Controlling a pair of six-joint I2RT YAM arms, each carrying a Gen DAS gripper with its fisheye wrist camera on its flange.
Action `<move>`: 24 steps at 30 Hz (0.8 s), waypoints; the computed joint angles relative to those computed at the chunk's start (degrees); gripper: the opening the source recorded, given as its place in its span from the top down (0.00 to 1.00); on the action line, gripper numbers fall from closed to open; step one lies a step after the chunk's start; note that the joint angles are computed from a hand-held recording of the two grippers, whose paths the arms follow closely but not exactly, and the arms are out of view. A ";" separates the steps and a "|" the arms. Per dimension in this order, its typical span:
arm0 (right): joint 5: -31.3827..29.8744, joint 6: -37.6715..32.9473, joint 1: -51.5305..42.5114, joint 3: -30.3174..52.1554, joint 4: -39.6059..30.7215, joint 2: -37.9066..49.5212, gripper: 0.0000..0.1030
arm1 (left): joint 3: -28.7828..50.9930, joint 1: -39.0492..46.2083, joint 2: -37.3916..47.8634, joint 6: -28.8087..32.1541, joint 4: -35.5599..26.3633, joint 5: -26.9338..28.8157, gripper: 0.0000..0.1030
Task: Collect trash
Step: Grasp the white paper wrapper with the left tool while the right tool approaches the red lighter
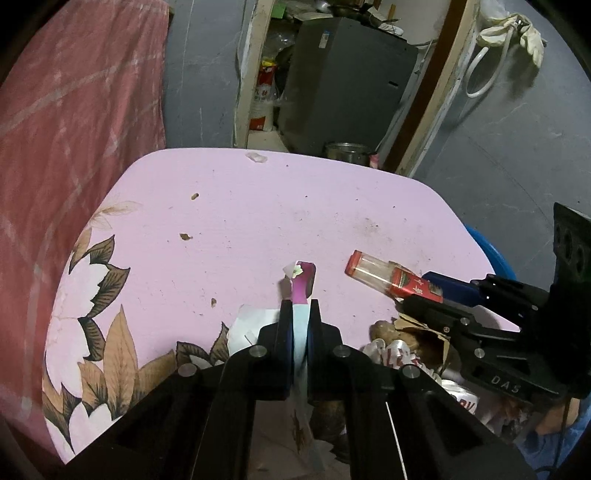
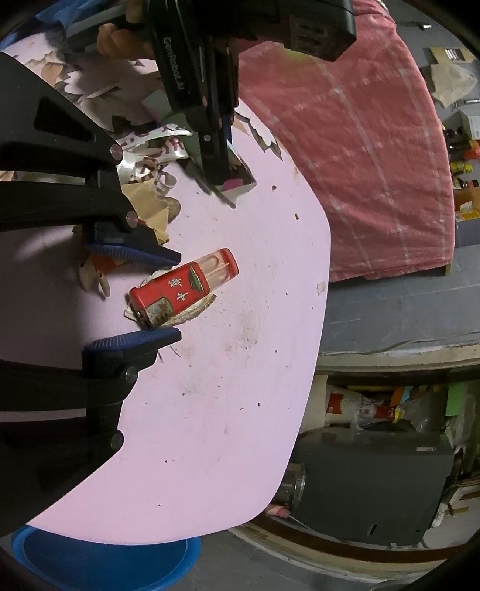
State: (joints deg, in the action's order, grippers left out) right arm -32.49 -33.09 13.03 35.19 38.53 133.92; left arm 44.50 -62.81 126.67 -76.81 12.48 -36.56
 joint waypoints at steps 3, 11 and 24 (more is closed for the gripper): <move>-0.61 -0.06 -0.53 -1.34 2.76 0.49 0.69 | -0.21 -0.64 -0.20 -0.57 0.37 -0.56 0.96; -5.30 -0.16 -4.93 -8.66 18.20 1.71 0.69 | -0.83 -3.26 -1.64 -4.40 -1.01 -5.47 0.96; -7.98 -1.77 -9.73 -12.85 23.50 2.14 0.69 | 4.61 -5.25 -1.41 -5.84 -8.83 -8.19 0.96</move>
